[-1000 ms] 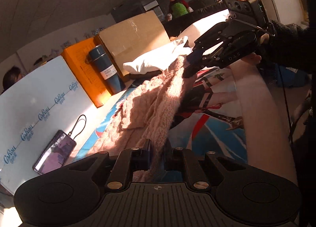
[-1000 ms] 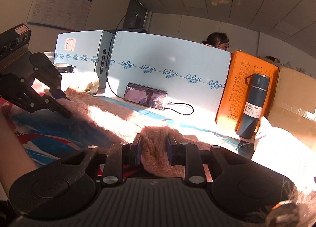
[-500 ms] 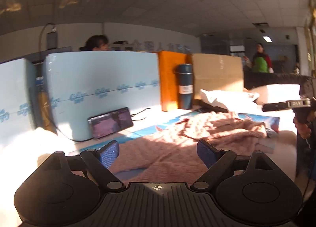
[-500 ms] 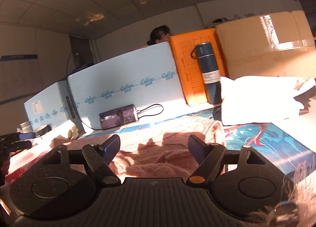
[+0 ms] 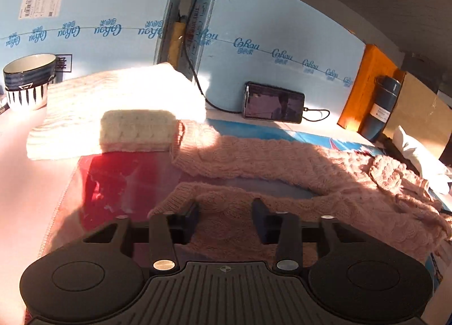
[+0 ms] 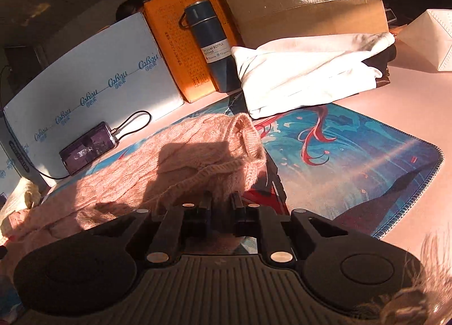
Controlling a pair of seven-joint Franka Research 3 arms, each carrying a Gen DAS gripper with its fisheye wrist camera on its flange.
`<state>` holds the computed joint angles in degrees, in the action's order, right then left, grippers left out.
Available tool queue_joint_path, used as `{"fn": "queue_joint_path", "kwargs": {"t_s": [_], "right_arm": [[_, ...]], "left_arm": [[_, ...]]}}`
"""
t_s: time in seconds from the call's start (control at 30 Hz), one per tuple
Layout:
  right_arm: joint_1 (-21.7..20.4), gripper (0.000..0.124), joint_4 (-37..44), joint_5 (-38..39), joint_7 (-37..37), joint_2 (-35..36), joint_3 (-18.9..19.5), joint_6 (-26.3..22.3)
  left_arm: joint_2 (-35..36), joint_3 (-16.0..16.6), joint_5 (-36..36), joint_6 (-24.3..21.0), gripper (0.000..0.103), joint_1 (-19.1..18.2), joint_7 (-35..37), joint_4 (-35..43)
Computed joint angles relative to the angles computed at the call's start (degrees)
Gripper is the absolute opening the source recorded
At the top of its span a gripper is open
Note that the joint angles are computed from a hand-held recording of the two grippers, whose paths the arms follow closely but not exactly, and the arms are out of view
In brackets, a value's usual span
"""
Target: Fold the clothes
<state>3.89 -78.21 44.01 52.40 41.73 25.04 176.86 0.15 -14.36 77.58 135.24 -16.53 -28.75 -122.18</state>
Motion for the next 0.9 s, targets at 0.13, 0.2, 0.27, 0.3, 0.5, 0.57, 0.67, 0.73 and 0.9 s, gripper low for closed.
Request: {"fn": "queue_joint_path", "kwargs": {"t_s": [0.13, 0.2, 0.27, 0.3, 0.5, 0.57, 0.67, 0.73, 0.9], "right_arm": [[-6.7, 0.008, -2.5, 4.5, -6.3, -0.7, 9.5, 4.3], [-10.1, 0.007, -3.5, 6.3, -8.5, -1.0, 13.8, 5.1], [-11.2, 0.007, -4.1, 7.9, -8.3, -1.8, 14.4, 3.7], [-11.1, 0.007, -4.2, 8.8, -7.9, -2.3, 13.9, 2.9], [-3.0, 0.007, -4.3, 8.0, -1.7, -3.7, 2.7, 1.5], [-2.3, 0.007, -4.6, 7.8, -1.8, -3.5, 2.3, 2.5], [-2.2, 0.008, -5.2, 6.2, -2.7, -3.4, 3.0, 5.2], [-2.0, 0.009, -5.3, 4.7, -1.8, -3.2, 2.9, 5.8], [-0.4, 0.011, -5.6, 0.2, 2.3, -3.0, 0.8, 6.4]], "left_arm": [[-4.4, -2.7, 7.5, -7.6, 0.0, -2.1, -8.7, -3.0], [-6.3, -4.2, 6.9, -13.3, 0.0, -3.0, -9.0, -3.9], [-8.1, -5.3, 5.3, -17.6, 0.0, -3.6, -8.4, -4.6], [-8.6, -5.3, 4.1, -17.6, 0.0, -3.6, -7.7, -5.0], [-5.8, -2.7, -4.6, -11.1, 0.055, -1.2, -5.0, -4.2], [-4.5, -2.2, -5.4, -10.1, 0.074, -0.5, -4.6, -3.4], [-2.7, -0.9, -8.0, -6.9, 0.074, 0.6, -1.2, -1.8], [-0.8, -0.4, -9.9, -5.7, 0.075, 1.0, 3.6, -0.1], [1.9, 0.2, -6.7, -4.0, 0.023, -0.2, 11.0, 2.2]]}}
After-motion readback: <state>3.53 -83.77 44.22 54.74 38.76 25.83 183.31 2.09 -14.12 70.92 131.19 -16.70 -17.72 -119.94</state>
